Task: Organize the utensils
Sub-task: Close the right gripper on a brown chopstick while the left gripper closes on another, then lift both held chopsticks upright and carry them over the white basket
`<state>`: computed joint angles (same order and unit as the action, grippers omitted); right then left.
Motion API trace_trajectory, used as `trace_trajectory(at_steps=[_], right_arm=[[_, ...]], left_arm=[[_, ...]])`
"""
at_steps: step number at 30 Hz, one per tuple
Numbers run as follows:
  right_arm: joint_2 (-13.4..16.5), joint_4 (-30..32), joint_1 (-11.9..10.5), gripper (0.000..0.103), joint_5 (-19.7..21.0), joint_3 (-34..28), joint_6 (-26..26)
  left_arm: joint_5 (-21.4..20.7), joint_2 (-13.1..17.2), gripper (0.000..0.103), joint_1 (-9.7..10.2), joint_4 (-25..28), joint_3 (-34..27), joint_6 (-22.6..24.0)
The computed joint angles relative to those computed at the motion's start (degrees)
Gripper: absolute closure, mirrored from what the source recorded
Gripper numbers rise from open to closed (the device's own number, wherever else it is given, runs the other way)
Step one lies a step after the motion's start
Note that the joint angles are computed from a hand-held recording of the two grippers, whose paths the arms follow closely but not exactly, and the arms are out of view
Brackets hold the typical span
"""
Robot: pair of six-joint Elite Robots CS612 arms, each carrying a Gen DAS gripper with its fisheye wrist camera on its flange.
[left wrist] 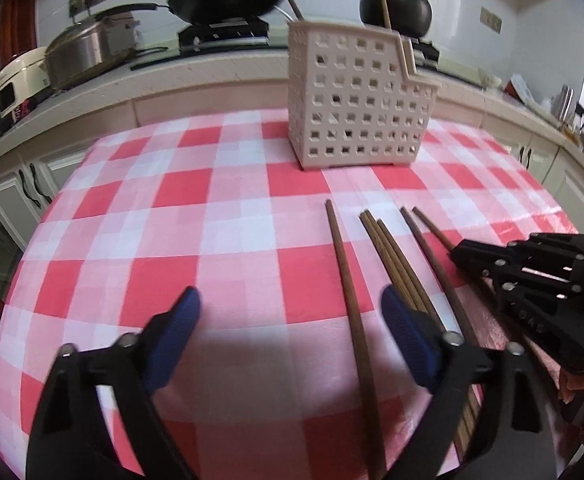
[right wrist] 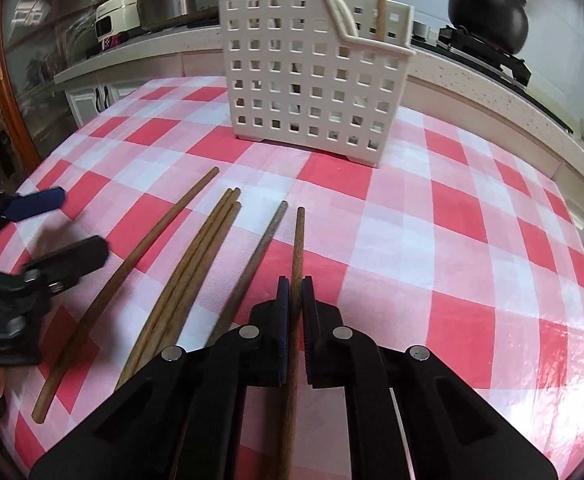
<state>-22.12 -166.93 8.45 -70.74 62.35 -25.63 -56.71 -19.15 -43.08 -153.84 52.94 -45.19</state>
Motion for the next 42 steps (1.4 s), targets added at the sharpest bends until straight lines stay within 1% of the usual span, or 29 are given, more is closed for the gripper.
trace_trajectory(at_steps=[1, 3, 4, 6, 10, 12, 14, 16, 17, 20, 27, 31, 36, 42], right_arm=[[0.0, -0.1, -0.1, 0.096, 0.2, 0.1, 0.2], [-0.1, 0.0, -0.4, 0.096, 0.9, 0.2, 0.5], [-0.1, 0.1, -0.6, 0.096, 1.3, 0.2, 0.7], [-0.2, 0.2, -0.8, 0.096, 2.1, 0.3, 0.8], [-0.2, 0.4, -1.1, 0.096, 3.3, 0.4, 1.1], [-0.2, 0.5, -1.2, 0.096, 3.7, 0.4, 1.0], [-0.2, 0.7, -1.3, 0.096, 4.2, 0.4, 1.0], [-0.2, 1.0, -1.4, 0.096, 4.5, 0.3, 0.9], [-0.2, 1.2, -1.4, 0.096, 4.7, 0.3, 1.0], [-0.1, 1.4, -1.5, 0.096, 4.9, 0.1, 1.1], [-0.1, 2.0, -1.4, 0.096, 4.5, -0.1, 1.2], [-0.2, 0.9, -1.3, 0.096, 4.5, 0.2, 1.6], [-0.5, -0.8, -1.3, 0.096, 4.6, 0.8, 2.4], [-0.9, -4.8, -1.5, 0.096, 5.6, 1.8, 4.7]], left_arm=[[-0.4, 0.4, 0.027, 0.09, 0.8, -0.9, 0.4], [-0.8, 1.3, 0.040, 0.28, 3.4, -3.3, 1.0], [-1.1, 1.6, 0.043, 0.36, 4.2, -4.0, 1.1], [-2.2, 2.4, 0.055, 0.66, 5.9, -5.9, 1.3], [-3.2, 3.9, 0.061, 1.02, 9.4, -9.6, 2.1], [-4.3, 4.7, 0.071, 1.16, 11.1, -11.2, 2.3], [-4.2, 5.0, 0.074, 1.14, 11.1, -11.7, 2.4], [-4.4, 5.2, 0.083, 1.10, 10.6, -11.9, 3.2], [-4.3, 5.2, 0.095, 1.05, 10.7, -12.0, 3.6], [-3.8, 5.4, 0.096, 0.92, 10.7, -12.2, 4.4], [-5.1, 4.9, 0.097, 1.13, 7.6, -10.7, 4.4], [-6.3, 4.3, 0.097, 1.24, 5.3, -9.2, 3.7], [-4.0, 2.9, 0.097, 0.80, 0.8, -6.3, 3.1], [0.3, 1.6, 0.097, 0.02, -3.7, -3.5, 1.7]])
